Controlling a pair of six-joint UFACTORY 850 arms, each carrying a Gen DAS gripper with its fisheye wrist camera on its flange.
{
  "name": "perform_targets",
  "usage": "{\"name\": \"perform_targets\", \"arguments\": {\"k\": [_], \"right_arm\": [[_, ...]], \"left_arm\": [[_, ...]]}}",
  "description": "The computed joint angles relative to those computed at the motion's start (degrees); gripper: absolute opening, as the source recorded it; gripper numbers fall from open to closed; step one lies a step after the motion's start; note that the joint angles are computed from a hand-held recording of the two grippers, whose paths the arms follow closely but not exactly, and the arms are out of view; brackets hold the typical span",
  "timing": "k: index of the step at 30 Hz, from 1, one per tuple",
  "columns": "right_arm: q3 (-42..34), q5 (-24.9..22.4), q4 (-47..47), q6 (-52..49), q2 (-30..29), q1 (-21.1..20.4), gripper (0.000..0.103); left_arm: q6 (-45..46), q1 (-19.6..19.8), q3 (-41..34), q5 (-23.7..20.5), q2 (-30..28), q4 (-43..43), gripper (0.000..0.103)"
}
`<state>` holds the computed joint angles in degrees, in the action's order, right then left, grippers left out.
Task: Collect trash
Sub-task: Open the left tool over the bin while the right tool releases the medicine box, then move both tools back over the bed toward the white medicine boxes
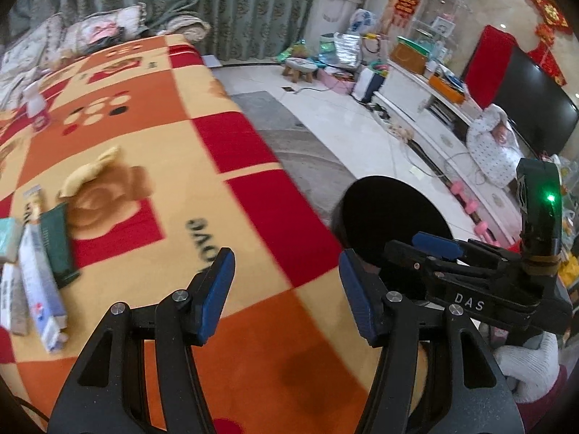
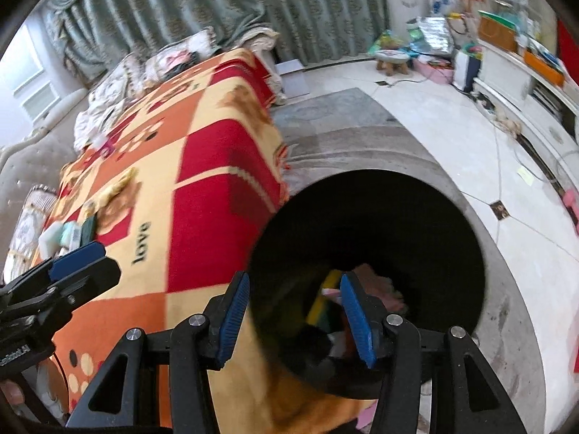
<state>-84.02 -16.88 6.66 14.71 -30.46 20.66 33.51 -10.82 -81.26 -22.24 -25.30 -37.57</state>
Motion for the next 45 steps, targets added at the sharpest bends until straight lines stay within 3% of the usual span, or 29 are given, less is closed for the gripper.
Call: {"name": "perform_targets", "arguments": {"k": [23, 34, 40, 41, 42, 45], "right_arm": [[-20.45, -11.3, 10.52, -15.53, -13.43, 10.21, 0.051], [-29.08, -16.06, 9.71, -17.09, -18.59, 12.9, 0.051], [-34.34, -18.88, 9.15, -17.52, -21.69, 13.92, 0.051], [-35.38, -19.37, 9.14, -17.81, -22.28, 14.13, 0.051], [-36.12, -19.71, 9.13, -18.02, -22.71, 14.28, 0.051], [-40.24, -21.58, 9.07, -18.5, -25.0, 14.94, 0.051]], "left_arm": [[-14.94, 13.8, 9.91, 5.02, 6.94, 14.26, 0.059], [-29.34, 19.22, 6.66, 5.16, 2.83, 27.22, 0.059], [-21.87, 20.03, 3.43, 2.06, -0.81, 20.23, 0.058], [-18.15, 20.26, 3.35, 1.8, -1.06, 16.49, 0.049], [-16.83, 20.32, 3.35, 1.56, -1.11, 15.12, 0.031], [-12.31, 20.77, 3.91, 0.81, -0.5, 10.93, 0.029]]}}
